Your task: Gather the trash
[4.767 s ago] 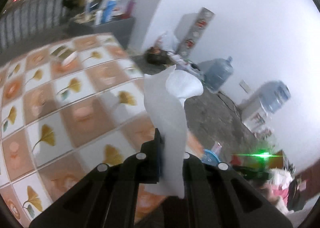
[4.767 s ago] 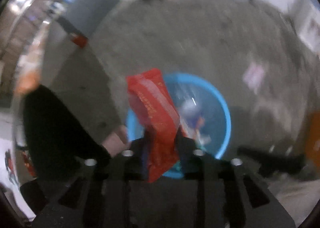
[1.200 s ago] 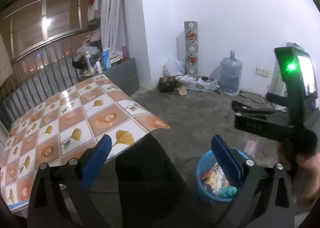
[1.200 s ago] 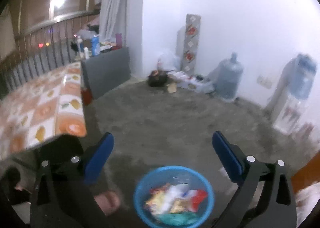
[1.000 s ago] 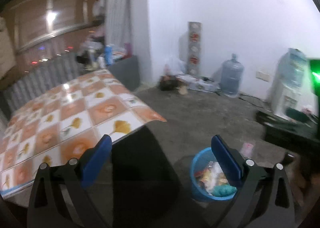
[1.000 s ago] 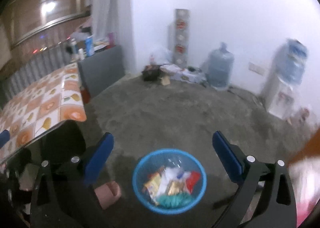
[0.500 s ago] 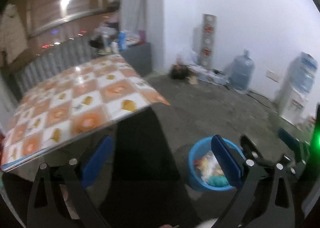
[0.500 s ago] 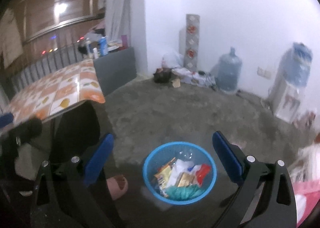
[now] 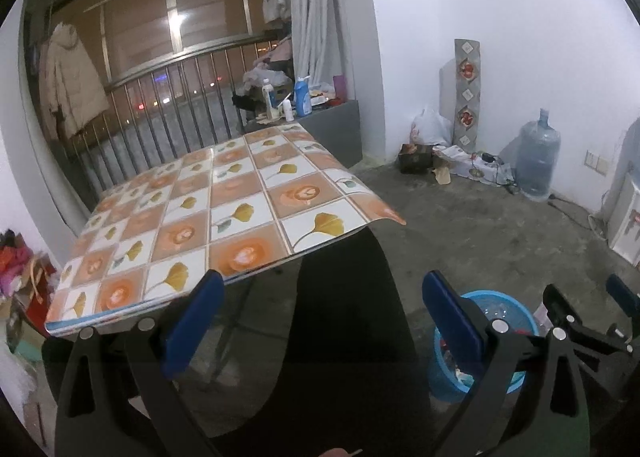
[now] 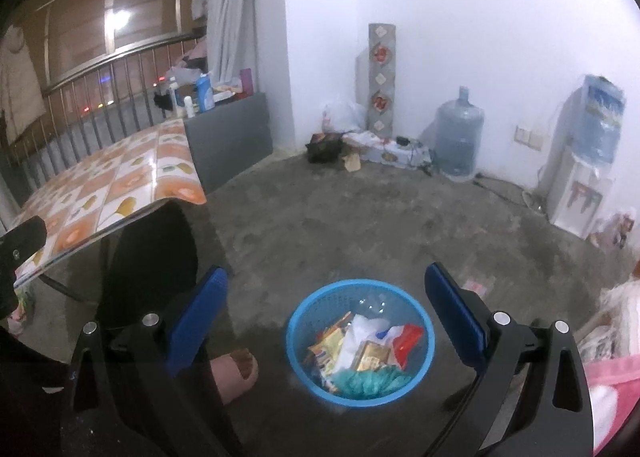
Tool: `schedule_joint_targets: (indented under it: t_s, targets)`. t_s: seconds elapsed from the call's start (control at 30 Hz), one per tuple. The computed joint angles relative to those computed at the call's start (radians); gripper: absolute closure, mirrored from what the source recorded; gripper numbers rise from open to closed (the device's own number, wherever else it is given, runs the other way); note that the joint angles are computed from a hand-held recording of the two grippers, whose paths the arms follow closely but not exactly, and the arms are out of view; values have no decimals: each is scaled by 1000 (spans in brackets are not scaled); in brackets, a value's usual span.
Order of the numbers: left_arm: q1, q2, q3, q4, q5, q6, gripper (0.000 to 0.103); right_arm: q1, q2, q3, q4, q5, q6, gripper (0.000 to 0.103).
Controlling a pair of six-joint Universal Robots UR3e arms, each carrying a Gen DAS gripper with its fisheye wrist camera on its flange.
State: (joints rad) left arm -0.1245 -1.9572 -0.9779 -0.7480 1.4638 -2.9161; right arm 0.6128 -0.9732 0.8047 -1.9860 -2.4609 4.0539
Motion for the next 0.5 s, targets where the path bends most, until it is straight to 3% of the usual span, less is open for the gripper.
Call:
schedule_joint_targets:
  t_s: [0.23, 0.5]
  targets:
    - [-2, 14, -28, 24, -2, 23, 5, -3, -1, 2, 6, 9, 7, 8]
    - [14, 0, 10, -33, -34, 11, 5, -19, -9, 13, 11, 46, 27, 8]
